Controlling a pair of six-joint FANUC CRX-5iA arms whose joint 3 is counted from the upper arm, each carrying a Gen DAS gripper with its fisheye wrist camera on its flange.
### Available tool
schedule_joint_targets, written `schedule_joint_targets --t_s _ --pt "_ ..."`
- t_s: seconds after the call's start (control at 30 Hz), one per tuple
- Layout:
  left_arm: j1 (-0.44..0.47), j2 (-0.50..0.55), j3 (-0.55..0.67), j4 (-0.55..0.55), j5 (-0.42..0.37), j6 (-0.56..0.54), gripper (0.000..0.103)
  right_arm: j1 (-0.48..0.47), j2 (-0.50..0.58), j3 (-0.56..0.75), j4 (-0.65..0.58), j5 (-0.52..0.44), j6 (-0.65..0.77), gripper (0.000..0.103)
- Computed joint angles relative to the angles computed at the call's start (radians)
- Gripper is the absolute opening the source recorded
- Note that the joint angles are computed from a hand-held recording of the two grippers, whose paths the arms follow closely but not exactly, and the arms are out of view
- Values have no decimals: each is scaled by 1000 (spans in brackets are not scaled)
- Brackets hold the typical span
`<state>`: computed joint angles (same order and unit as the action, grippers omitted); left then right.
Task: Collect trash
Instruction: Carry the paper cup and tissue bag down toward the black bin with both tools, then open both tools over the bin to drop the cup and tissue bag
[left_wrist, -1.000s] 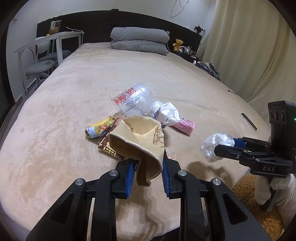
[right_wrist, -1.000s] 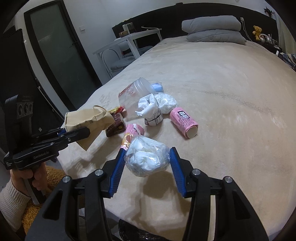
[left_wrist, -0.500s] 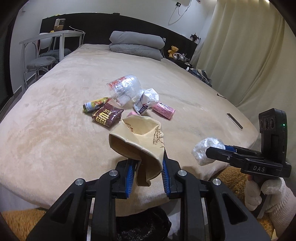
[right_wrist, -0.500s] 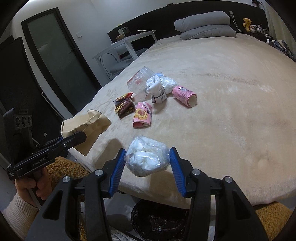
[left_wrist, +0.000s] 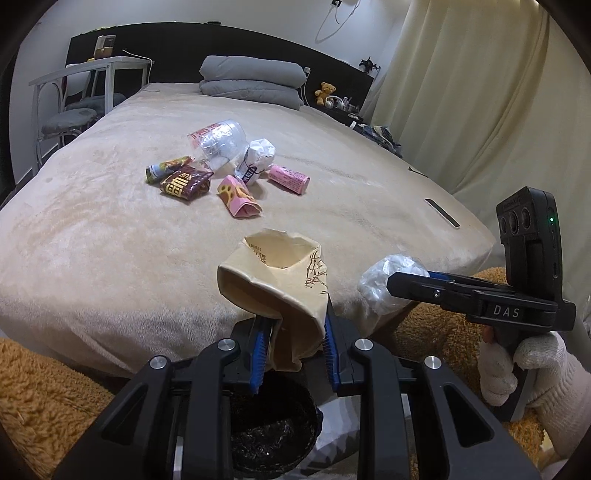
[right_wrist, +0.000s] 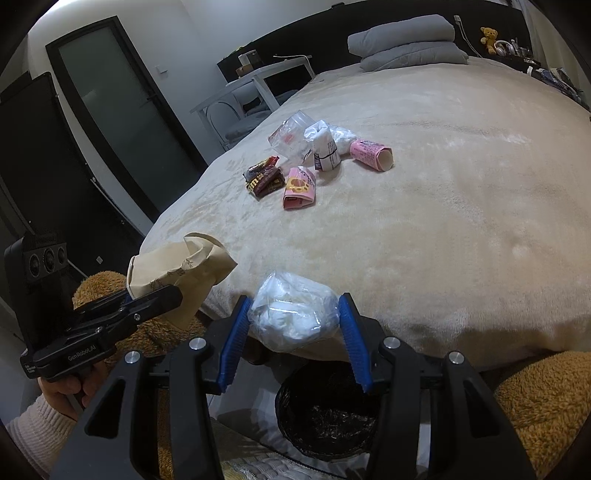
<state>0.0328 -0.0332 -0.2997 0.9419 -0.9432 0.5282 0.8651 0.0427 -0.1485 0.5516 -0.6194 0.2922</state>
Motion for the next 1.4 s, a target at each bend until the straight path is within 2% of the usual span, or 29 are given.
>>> schedule_joint_targets --t_s 0.3,0.5,0.7,1.0,1.3,1.4 --pt "14 -49 -59 -26 -64 -14 25 56 -21 -26 -24 -40 2 50" --pt "30 -37 -58 -80 -140 37 25 62 -12 -7 -103 -76 34 50" --pt "30 -4 -20 -174 -181 126 25 46 14 42 -247 -106 96 50" --pt "-5 85 83 -321 -244 268 25 7 109 160 -409 -226 173 50" --pt "-27 175 181 -457 -323 427 25 -52 185 250 -588 -308 228 50" --pt "-36 199 203 -481 -344 459 25 -59 205 270 -613 -338 240 50"
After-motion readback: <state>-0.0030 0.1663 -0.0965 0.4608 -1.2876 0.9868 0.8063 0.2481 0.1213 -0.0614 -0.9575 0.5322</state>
